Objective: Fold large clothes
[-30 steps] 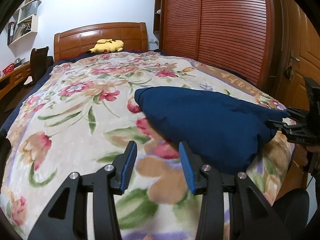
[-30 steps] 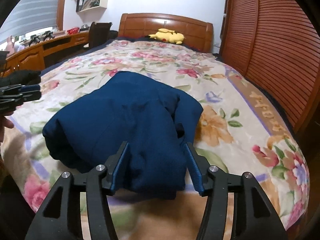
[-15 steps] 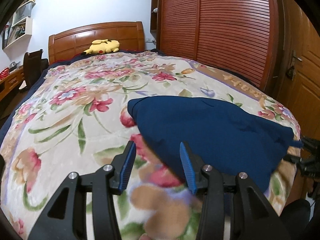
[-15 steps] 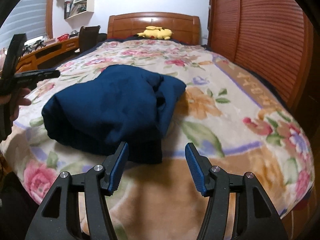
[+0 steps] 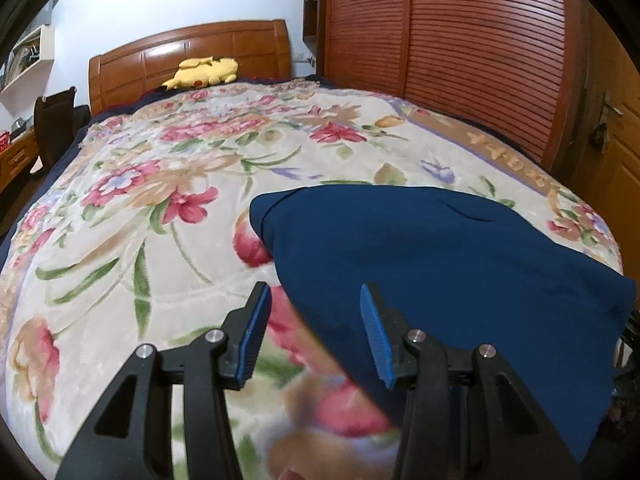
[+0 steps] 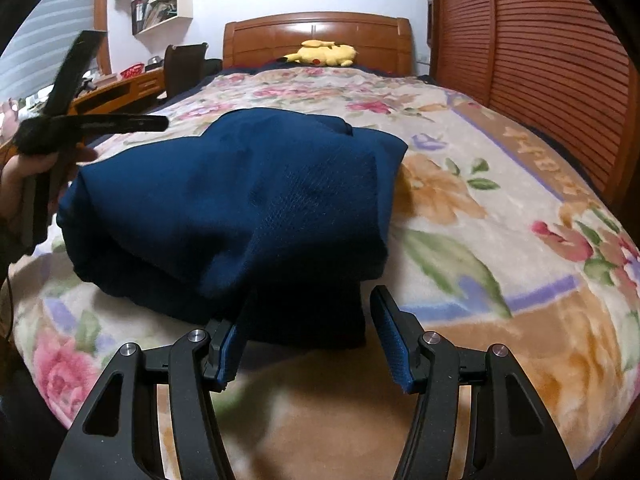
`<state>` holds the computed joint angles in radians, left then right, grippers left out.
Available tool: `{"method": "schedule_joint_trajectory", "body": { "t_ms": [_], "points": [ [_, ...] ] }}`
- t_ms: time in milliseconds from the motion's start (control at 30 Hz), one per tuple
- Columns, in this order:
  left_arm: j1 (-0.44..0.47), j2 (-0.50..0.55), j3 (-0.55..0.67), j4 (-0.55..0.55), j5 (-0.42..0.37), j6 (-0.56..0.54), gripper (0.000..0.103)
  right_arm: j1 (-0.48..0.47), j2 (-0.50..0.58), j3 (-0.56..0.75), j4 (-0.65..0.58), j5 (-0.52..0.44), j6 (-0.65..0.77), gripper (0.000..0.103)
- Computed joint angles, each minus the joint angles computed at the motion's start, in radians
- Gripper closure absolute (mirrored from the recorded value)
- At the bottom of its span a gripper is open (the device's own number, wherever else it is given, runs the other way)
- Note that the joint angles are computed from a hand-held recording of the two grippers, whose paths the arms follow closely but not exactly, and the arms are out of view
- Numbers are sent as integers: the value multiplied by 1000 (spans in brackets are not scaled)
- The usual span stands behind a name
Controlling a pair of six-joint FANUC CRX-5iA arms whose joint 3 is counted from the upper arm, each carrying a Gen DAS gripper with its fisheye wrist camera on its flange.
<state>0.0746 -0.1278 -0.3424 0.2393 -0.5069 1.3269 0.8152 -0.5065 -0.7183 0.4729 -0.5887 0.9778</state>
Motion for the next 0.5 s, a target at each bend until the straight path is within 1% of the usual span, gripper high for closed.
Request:
{"method": "schedule_joint_trajectory", "body": {
  "t_ms": [267, 333, 433, 500],
  "points": [
    [23, 142, 87, 83, -32, -48, 58, -14, 8, -14, -3, 36, 10, 43],
    [20, 180, 124, 64, -51, -26, 58, -18, 7, -10, -23, 39, 23, 43],
    [10, 222, 181, -17, -78, 43, 57, -24, -1, -9, -51, 40, 44, 43],
    [5, 239, 199, -43, -85, 66, 57, -29, 0, -5, -63, 41, 57, 43]
  ]
}}
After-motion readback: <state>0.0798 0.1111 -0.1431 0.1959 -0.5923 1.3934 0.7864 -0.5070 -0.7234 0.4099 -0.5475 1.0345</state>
